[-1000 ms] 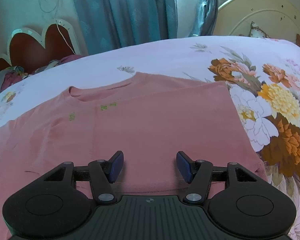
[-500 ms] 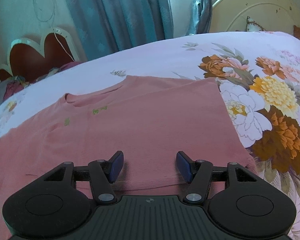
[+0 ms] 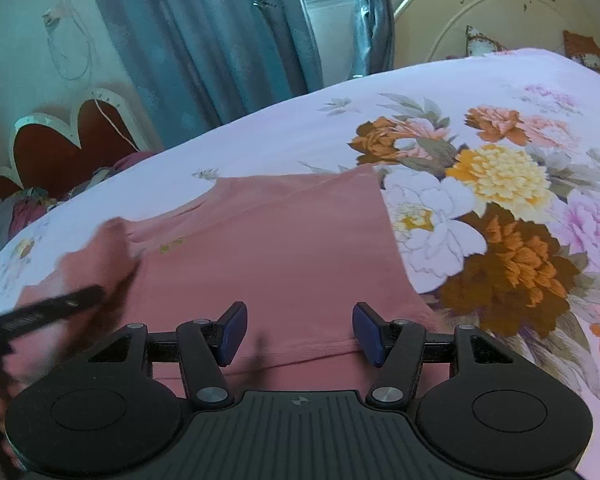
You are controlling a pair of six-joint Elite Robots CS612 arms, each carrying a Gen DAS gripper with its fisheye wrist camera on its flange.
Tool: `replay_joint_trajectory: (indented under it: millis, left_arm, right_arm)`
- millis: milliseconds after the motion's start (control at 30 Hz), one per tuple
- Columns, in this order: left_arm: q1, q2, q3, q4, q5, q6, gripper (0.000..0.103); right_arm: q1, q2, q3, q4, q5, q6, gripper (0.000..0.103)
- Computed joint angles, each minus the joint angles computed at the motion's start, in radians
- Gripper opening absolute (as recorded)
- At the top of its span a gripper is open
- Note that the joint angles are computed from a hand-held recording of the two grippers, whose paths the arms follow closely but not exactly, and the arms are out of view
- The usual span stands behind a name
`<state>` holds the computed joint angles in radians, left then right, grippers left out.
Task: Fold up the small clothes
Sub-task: 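Fold the sleeve and shirt side across the body toward the right tool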
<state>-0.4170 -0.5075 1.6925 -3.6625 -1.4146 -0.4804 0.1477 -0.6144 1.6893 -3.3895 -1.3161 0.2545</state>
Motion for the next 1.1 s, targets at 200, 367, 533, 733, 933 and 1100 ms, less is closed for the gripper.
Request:
replay_joint_trajectory:
  millis: [200, 367, 533, 733, 933, 1100]
  left_arm:
    - [-0.013, -0.009, 0.024, -0.032, 0.006, 0.057, 0.078]
    - [-0.005, -0.086, 0.198, -0.126, 0.127, 0.030, 0.064]
    - [0.026, -0.142, 0.346, -0.095, 0.286, -0.088, 0.056]
    - [0.088, -0.126, 0.338, -0.035, 0.254, -0.154, 0.047]
    - [0.109, -0.103, 0.293, -0.038, 0.232, -0.049, 0.020]
    - [0.123, -0.092, 0.290, -0.067, 0.194, -0.053, 0.017]
  right_arm:
    - [-0.005, 0.003, -0.006, 0.009, 0.061, 0.030, 0.069]
    - [0.000, 0.033, -0.049, 0.013, 0.196, 0.094, 0.071]
    - [0.020, 0.075, -0.123, 0.077, 0.288, 0.148, 0.060]
    - [0.049, 0.112, -0.212, 0.156, 0.294, 0.164, 0.055]
    - [0.084, 0.116, -0.263, 0.244, 0.253, 0.036, 0.014]
    - [0.087, 0.077, -0.205, 0.024, 0.204, 0.016, 0.012]
